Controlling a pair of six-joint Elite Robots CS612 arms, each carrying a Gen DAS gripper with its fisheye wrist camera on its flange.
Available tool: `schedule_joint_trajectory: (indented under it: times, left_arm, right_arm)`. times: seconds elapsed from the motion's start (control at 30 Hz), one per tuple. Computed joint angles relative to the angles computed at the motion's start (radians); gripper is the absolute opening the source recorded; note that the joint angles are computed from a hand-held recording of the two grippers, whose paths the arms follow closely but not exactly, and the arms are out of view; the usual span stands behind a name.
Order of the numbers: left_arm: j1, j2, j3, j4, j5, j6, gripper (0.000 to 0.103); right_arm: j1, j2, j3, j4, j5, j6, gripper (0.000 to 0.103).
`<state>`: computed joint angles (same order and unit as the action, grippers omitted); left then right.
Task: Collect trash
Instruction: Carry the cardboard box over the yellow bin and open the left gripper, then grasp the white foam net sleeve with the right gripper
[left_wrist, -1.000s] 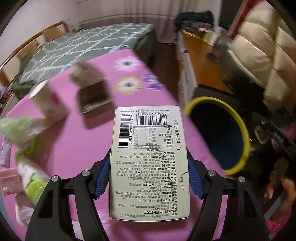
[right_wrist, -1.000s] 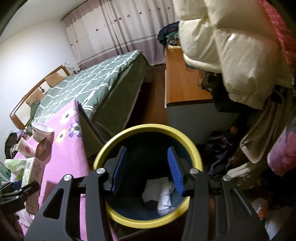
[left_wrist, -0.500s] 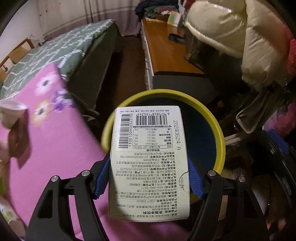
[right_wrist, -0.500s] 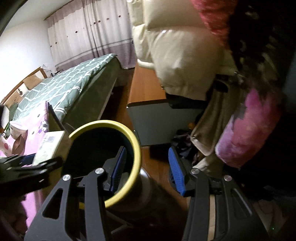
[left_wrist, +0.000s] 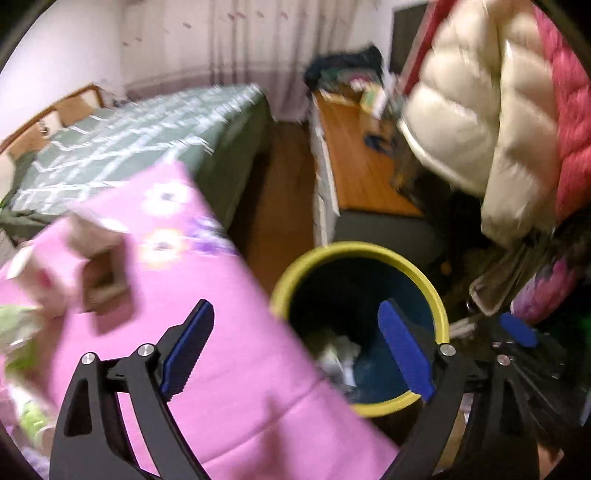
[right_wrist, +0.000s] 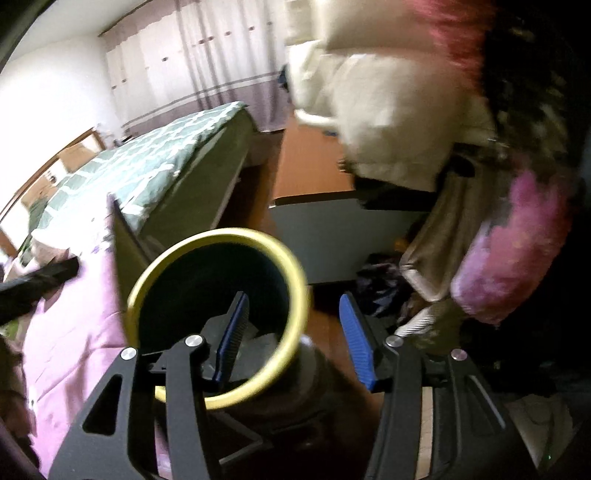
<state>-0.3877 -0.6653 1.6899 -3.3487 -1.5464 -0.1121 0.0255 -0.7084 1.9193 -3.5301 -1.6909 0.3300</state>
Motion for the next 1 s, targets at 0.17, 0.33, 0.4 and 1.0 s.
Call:
schedule_joint_trajectory:
  times: [0.17, 0.33, 0.4, 1.0]
  left_arm:
    - [0.06, -0.06, 0.143, -0.227, 0.117, -0.022, 0.094]
    - [0.129, -0.106, 0.275, -0.379, 0.272, -0.081, 0.096]
    - [0.157, -0.116, 0.313, -0.411, 0.306, -0.104, 0.096]
    - [0.347, 0.028, 0.348, -0.556, 0.539, -0.275, 0.096]
  right_arm:
    - [0.053, 0.009, -0.044, 0.029, 0.056, -0.064, 0.049]
    - [0.12, 0.019, -0.088, 0.047, 0.115, -0.131, 0.049]
    - [0.15, 0.021, -0.1, 0.053, 0.148, -0.163, 0.049]
    - [0.291, 0.007, -0.118, 0.099, 0.323, -0.281, 0.049]
